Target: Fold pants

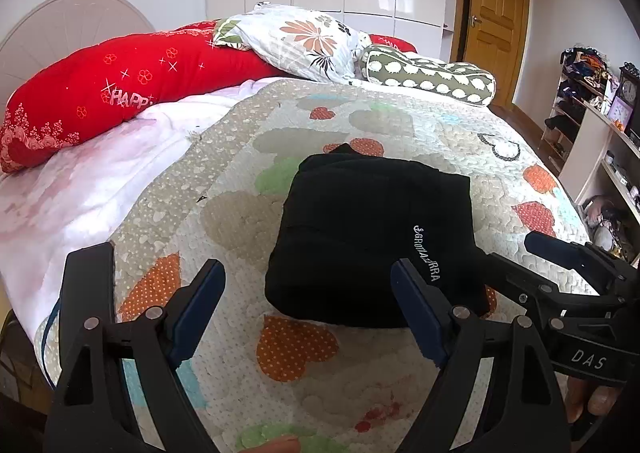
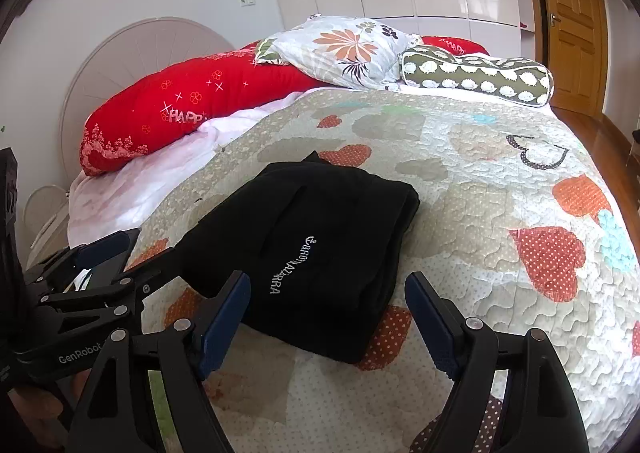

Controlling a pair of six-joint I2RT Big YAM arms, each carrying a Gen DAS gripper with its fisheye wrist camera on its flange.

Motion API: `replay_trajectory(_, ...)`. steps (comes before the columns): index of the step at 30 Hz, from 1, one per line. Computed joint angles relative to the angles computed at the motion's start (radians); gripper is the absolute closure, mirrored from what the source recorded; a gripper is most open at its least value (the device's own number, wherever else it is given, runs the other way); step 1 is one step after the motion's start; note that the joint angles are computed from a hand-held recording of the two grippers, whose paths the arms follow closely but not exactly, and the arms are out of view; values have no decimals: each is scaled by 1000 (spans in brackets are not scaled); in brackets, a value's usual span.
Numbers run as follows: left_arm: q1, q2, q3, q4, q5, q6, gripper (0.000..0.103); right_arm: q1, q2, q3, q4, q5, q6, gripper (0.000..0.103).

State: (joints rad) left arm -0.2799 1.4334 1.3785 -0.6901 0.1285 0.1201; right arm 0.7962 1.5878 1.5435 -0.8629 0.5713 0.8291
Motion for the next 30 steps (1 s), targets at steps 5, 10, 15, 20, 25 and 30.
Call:
replay_trajectory(5, -3, -1, 0, 0, -2, 0, 17, -1, -8, -10, -1, 2, 9, 22)
replay_trajectory(10, -13, 3, 2, -10, -11, 5, 17, 0, -12, -21, -4, -4, 16, 22)
replay_trajectory(15, -18, 1, -2, -8, -18, 7, 17, -3, -23, -36, 4, -6, 27, 22)
replay_trajectory(20, -23, -5, -9, -2, -20, 12, 17, -2, -29, -42, 1, -6, 29, 22)
replay_trajectory(25, -28, -7, -9, -14, -18, 21, 17, 0, -26, -37, -7, -6, 35, 22)
replay_trajectory(30, -26, -12, -10, -14, -18, 23, 17, -1, -24, -31, -10, -6, 27, 22)
